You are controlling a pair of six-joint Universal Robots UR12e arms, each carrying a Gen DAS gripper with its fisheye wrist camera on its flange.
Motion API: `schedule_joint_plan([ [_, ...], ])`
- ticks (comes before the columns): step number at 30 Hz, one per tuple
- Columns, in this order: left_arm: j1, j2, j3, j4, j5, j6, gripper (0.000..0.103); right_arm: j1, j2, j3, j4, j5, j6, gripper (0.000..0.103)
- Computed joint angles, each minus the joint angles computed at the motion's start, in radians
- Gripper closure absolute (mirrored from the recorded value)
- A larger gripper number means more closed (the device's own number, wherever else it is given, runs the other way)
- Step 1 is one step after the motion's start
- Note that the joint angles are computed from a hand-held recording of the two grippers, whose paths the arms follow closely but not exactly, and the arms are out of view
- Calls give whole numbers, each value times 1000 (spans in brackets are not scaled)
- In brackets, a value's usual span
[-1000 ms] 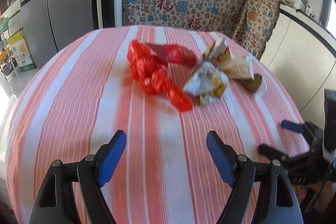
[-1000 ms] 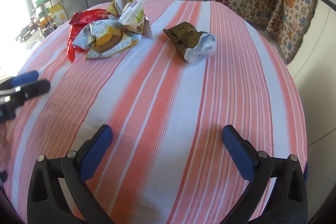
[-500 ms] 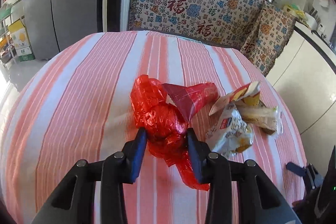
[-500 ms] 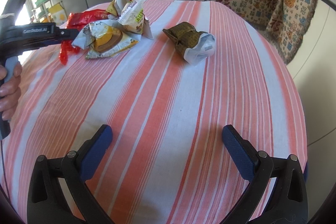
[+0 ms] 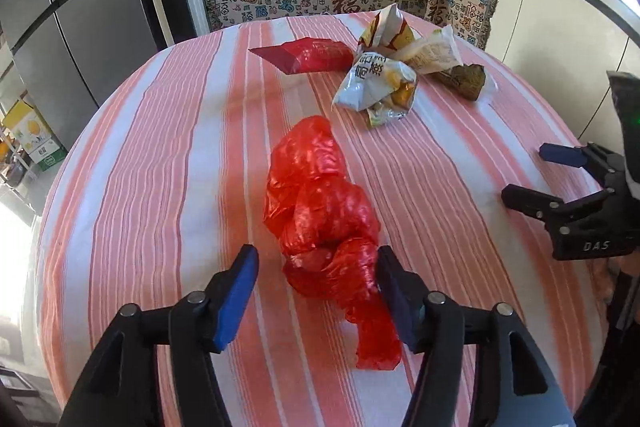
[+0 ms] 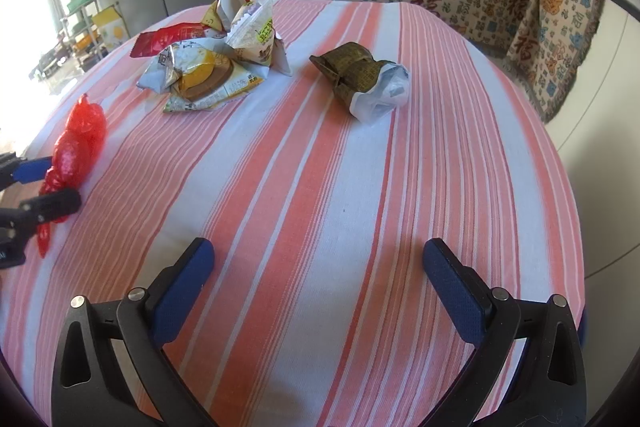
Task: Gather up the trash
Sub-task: 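Grasp the red plastic bag with the left tool and lift it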
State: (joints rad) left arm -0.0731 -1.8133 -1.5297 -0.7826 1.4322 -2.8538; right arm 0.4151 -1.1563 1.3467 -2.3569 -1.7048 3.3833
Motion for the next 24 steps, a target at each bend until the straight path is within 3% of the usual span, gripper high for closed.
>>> schedule_joint_plan([
  [2, -2, 1, -24, 68, 14, -22, 27, 0, -1, 1, 0, 1, -1, 1],
  [4, 5, -1, -28, 75, 14, -48, 17, -1, -2, 2, -2, 3, -1, 1],
  [7, 22, -5, -23, 63, -26, -81, 16, -6, -7, 11, -17, 18, 9, 1],
  [9, 17, -6, -22, 64, -8, -77, 16, -19, -16, 26, -48, 53, 43, 1],
  [12, 14, -7, -22, 64, -1, -74, 15, -37, 7, -29, 14, 26, 77, 1],
  [15, 12, -8, -21, 66, 3, -75, 14, -55, 70, -148, 141, 37, 38, 1],
  [18, 13, -6, -23, 67, 1, -77, 14, -51, 135, -259, 209, -19, -36, 11],
  [20, 13, -6, -24, 67, -1, -78, 14, -49, 160, -300, 206, -36, -68, 16],
  [21, 13, -6, -23, 67, 0, -79, 14, -48, 167, -310, 203, -30, -81, 29],
  [22, 13, -6, -23, 67, 0, -79, 14, -52, 174, -323, 220, -8, -86, 58],
  [24, 12, -8, -21, 66, 0, -80, 14, -52, 164, -307, 219, 11, -73, 59],
])
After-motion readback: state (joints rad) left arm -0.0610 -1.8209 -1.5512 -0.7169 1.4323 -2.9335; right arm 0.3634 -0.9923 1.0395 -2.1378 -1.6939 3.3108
